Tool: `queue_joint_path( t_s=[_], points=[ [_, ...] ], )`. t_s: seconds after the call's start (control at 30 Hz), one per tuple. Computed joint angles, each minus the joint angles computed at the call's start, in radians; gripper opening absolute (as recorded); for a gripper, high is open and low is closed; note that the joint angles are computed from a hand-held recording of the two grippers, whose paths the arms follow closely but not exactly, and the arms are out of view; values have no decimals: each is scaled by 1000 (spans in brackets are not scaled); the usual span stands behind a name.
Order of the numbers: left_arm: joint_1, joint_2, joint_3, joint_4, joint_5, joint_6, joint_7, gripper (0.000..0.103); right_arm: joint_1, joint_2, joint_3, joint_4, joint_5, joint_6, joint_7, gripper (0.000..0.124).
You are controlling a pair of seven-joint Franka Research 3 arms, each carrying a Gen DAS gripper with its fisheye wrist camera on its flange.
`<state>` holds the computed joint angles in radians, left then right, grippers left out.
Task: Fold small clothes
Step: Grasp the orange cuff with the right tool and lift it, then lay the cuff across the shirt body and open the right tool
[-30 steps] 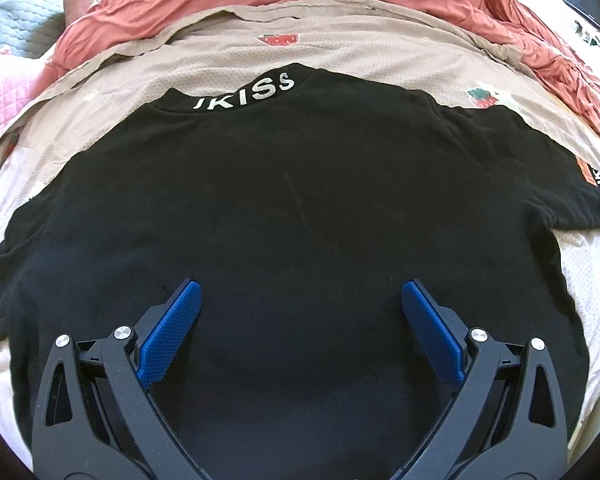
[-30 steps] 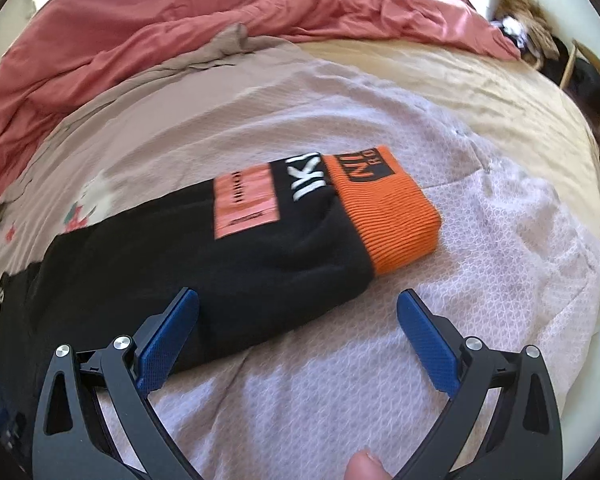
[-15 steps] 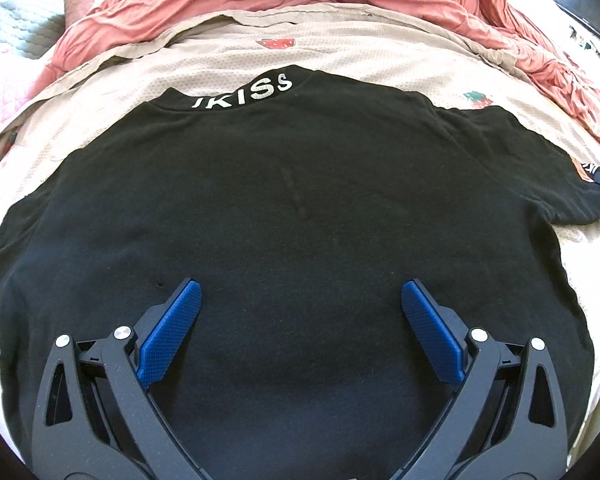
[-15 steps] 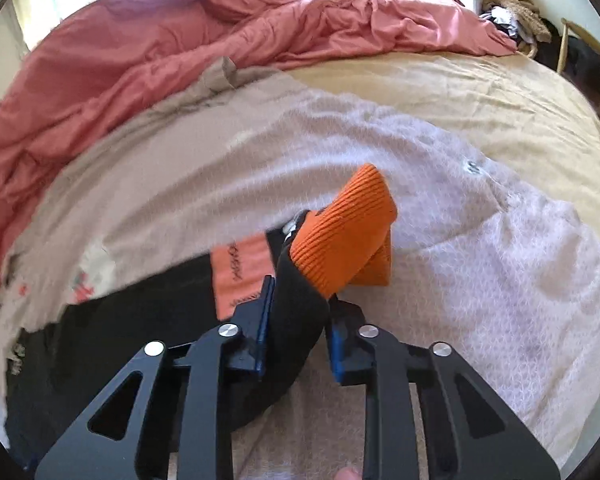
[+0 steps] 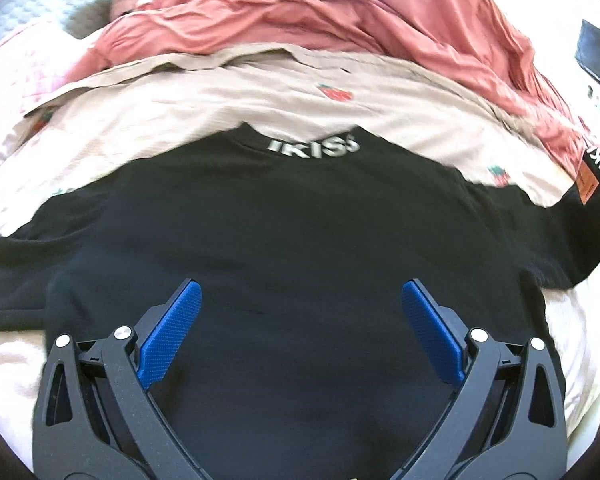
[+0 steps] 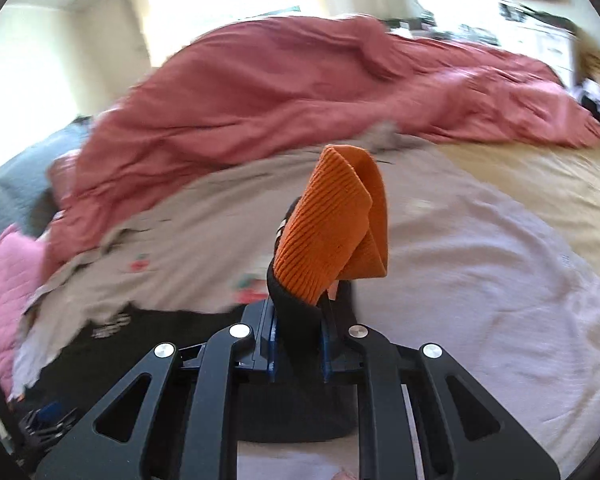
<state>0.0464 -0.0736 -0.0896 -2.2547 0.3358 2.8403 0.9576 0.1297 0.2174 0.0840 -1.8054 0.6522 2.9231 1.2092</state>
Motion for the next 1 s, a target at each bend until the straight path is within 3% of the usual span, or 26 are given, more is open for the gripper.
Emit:
queue_joint_path(
  t_s=[0.1,0.2,0.47,0.7,0.77,0.83,0.9,1.0],
  points=[
    [14,-23,14,-19,-14,-4,-6,94,-4,16,74,51,109,-44,-109,14],
    [27,-47,30,-43,-50,-2,4,94,35,46,84,97,120,-83,-137,14],
    [73,-105,66,-92,-109,-13,30,94,165,152,87,157,-21,-163,-83,14],
    [70,-110,86,-103,-190,-5,88,94,236,189,65,144,-184,-159,1,18],
    [54,-106,96,-103,-246,0,125,94,208,175,102,124,-163,-170,-71,27],
    [42,-104,103,-104,-295,5,158,94,169,146,147,89,-95,-189,-182,48],
    [39,-100,100,-101,-318,4,175,94,138,112,175,56,-8,-210,-285,55],
    [17,-88,109,-89,-388,5,231,94,122,44,165,-15,108,-205,-366,61]
  ],
)
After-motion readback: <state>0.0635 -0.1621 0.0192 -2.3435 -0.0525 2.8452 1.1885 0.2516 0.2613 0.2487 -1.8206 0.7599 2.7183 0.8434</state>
